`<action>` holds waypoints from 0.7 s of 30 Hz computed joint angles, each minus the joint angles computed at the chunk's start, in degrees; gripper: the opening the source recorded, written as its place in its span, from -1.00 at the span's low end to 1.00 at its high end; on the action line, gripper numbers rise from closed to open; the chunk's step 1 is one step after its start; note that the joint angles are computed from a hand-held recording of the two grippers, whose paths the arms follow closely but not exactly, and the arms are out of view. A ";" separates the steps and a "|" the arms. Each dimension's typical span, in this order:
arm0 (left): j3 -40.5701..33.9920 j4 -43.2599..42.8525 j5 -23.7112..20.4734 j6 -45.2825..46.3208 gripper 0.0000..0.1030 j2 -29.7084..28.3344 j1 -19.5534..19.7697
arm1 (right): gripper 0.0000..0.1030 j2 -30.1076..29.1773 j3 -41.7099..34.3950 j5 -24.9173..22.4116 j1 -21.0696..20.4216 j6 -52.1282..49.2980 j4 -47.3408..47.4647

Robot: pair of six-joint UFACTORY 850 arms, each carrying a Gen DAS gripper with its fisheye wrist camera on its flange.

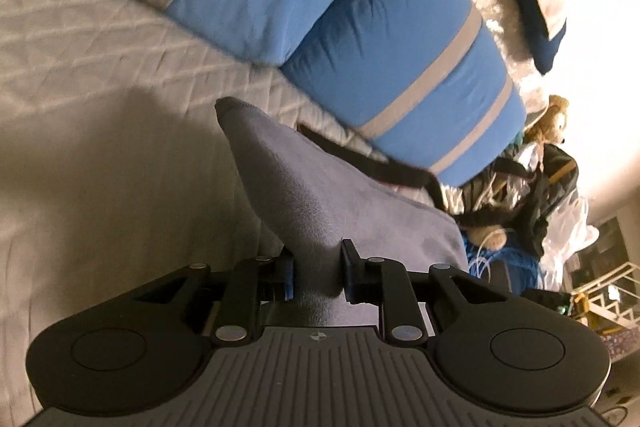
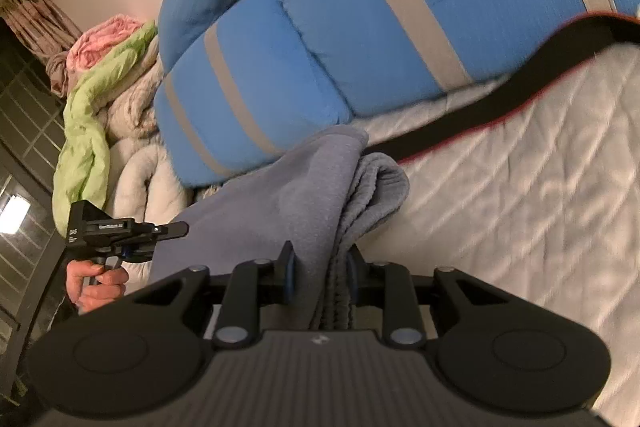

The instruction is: Fold clothes

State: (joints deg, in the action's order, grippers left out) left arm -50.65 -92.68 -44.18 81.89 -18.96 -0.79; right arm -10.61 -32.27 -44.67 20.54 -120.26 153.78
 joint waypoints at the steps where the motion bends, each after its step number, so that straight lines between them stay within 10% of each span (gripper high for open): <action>1: -1.11 -0.09 0.10 0.04 -0.62 -0.44 -0.19 | -0.45 -0.52 -0.92 0.85 -0.18 -0.65 0.28; 2: -2.06 -0.46 0.25 0.27 -0.62 -0.84 -0.48 | -0.37 -1.02 -1.83 1.72 -0.36 -1.31 0.58; 4: -4.03 -2.03 1.40 0.91 -0.58 -2.12 -1.27 | 0.51 -2.48 -4.00 7.53 0.75 -5.33 5.54; 9: -5.57 -3.82 17.54 -1.17 0.03 -4.18 -4.97 | 0.53 -5.28 -5.81 13.05 1.63 -9.00 10.16; 21: -1.11 -5.69 22.62 2.48 0.20 -2.06 -6.91 | 0.63 -4.28 -4.85 14.98 5.53 -17.04 20.96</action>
State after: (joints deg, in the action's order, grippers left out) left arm -51.76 -98.37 -21.56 84.37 -21.02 -7.70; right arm -14.89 -37.11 -29.69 26.08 -137.30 174.74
